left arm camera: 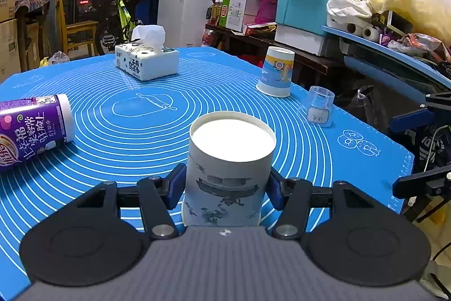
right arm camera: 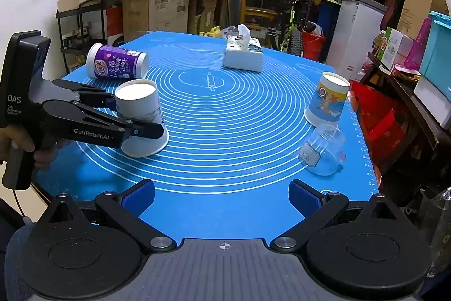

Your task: Flip cup upside down

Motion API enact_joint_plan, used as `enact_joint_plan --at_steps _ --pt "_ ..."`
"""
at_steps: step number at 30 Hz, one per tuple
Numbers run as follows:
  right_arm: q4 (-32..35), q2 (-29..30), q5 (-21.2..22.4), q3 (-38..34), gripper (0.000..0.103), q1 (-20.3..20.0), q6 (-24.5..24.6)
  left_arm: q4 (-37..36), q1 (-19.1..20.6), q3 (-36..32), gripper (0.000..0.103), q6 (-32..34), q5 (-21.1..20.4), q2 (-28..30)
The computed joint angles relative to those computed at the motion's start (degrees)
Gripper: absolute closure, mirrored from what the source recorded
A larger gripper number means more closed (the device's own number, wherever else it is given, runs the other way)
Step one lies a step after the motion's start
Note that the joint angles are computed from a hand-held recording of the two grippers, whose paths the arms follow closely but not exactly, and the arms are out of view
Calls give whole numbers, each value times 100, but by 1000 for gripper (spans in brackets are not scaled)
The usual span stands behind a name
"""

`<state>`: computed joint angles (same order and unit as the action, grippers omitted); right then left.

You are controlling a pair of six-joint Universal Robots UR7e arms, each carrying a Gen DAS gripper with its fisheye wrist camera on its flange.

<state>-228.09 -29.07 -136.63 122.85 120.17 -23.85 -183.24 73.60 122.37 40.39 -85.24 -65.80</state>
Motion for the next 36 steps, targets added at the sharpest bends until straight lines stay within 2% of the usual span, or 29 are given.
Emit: enact_joint_plan --at_steps 2,3,4,6,11,20,24,30,36 --pt "9 13 -26 -16 2 26 -11 35 -1 4 41 -6 4 -2" --pt "6 14 -45 -19 2 39 -24 53 -10 3 35 1 24 -2" --pt "12 11 -57 -25 2 47 -31 54 -20 15 23 13 53 -3" --pt "18 0 -80 -24 2 64 -22 -90 -50 69 10 -23 139 -5" --pt "-5 -63 -50 5 2 52 26 -27 -142 111 9 -333 281 -159" --pt "-316 -78 215 26 2 55 34 -879 -743 803 8 -691 1257 -695" --pt "-458 -91 366 73 2 67 48 -1193 -1195 1111 8 -985 2115 -910" --pt "-584 -76 543 135 2 83 180 -1287 -1703 1538 8 -1423 3108 -1112" --pt "-684 -10 639 182 2 135 247 -1274 -2019 1935 8 -2039 3847 -1206"
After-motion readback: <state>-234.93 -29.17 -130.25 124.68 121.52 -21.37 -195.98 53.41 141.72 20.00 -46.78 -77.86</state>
